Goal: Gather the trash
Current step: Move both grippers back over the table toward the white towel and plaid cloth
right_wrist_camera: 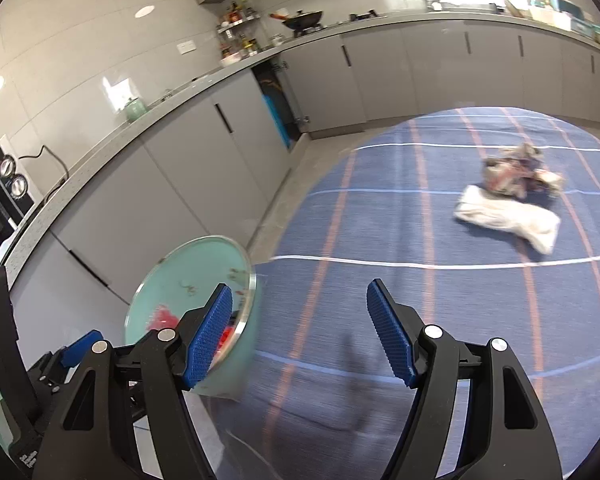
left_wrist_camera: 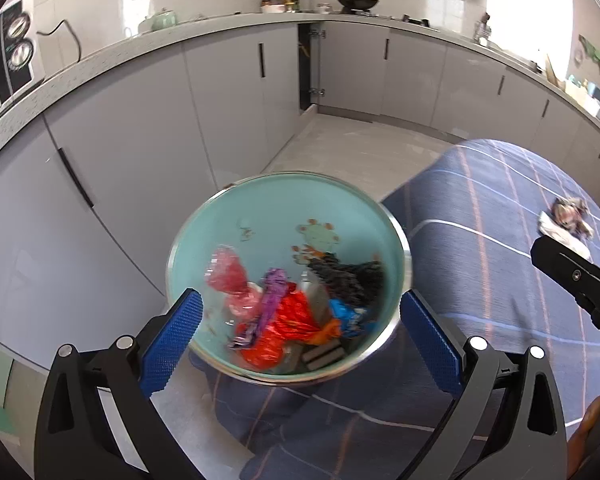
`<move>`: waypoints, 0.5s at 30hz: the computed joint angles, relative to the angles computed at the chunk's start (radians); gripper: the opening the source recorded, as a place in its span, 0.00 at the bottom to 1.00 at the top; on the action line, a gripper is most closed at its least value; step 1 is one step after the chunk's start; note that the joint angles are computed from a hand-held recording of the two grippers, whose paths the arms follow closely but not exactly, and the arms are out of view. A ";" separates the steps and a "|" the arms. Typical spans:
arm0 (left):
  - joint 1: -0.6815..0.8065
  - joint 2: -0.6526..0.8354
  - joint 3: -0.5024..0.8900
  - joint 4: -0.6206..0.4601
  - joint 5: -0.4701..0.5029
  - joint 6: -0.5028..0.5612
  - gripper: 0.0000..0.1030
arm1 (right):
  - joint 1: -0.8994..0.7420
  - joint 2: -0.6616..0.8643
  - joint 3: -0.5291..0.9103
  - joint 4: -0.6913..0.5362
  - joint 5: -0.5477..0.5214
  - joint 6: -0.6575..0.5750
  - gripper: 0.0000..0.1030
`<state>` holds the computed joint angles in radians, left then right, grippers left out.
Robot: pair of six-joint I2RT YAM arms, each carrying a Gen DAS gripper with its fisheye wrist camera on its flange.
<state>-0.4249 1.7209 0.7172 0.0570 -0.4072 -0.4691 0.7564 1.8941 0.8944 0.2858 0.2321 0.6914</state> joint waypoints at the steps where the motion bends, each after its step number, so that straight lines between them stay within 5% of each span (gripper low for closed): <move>1: -0.015 0.003 0.006 -0.006 -0.003 -0.005 0.94 | -0.007 -0.015 -0.022 0.006 0.004 0.001 0.68; 15: -0.219 0.129 0.177 -0.049 -0.022 0.002 0.94 | -0.180 -0.222 -0.324 0.061 0.015 -0.013 0.68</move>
<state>-0.6441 1.8501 0.8941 0.0079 -0.4294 -0.4675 0.5766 1.6717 0.5699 0.3471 0.2472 0.6788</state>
